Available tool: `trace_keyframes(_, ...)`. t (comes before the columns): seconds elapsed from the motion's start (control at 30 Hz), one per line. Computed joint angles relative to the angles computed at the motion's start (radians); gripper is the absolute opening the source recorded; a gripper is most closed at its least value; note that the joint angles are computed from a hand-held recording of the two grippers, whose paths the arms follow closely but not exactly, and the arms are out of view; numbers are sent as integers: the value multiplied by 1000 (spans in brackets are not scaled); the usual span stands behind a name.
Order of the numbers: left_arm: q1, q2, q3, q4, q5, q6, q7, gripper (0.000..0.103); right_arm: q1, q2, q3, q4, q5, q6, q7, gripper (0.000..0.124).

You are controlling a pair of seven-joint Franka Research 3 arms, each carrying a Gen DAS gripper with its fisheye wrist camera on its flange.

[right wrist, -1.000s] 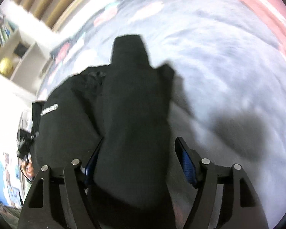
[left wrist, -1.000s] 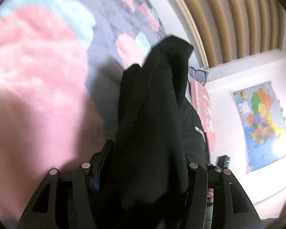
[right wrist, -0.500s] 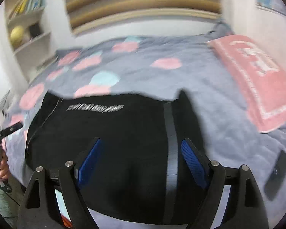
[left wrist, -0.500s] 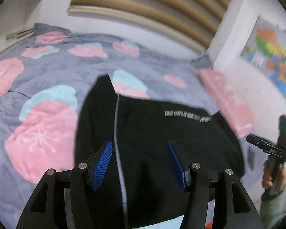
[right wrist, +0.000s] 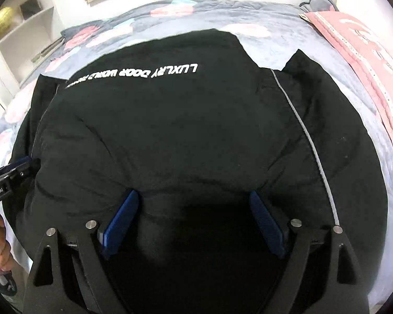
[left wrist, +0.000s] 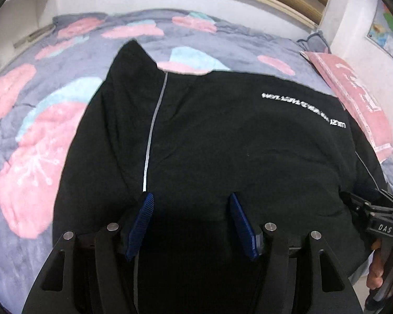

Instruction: Fold large clothes

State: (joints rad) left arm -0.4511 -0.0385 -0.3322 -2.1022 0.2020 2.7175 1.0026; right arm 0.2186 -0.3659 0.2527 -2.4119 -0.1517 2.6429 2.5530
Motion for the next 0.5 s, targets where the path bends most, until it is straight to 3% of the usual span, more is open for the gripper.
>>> trace_keyframes(0.13,-1,-68,-13,-41,93,-9,-69,63,5,-62,-3,-32,45,-9,27,89)
trace_keyframes(0.27,2,-131,-30,-47,158,-47,-112,63,-28,-141,46,-25,20,-107,103,89)
trace_keyframes(0.4,14,-224,-39,-71,211,-7,-169,63,-75,-231,108,16,-72,-225,180,89)
trace_keyframes(0.5,89,-309,-108,-72,364,8,-310,63,-113,-300,149,73,-159,-303,214,90)
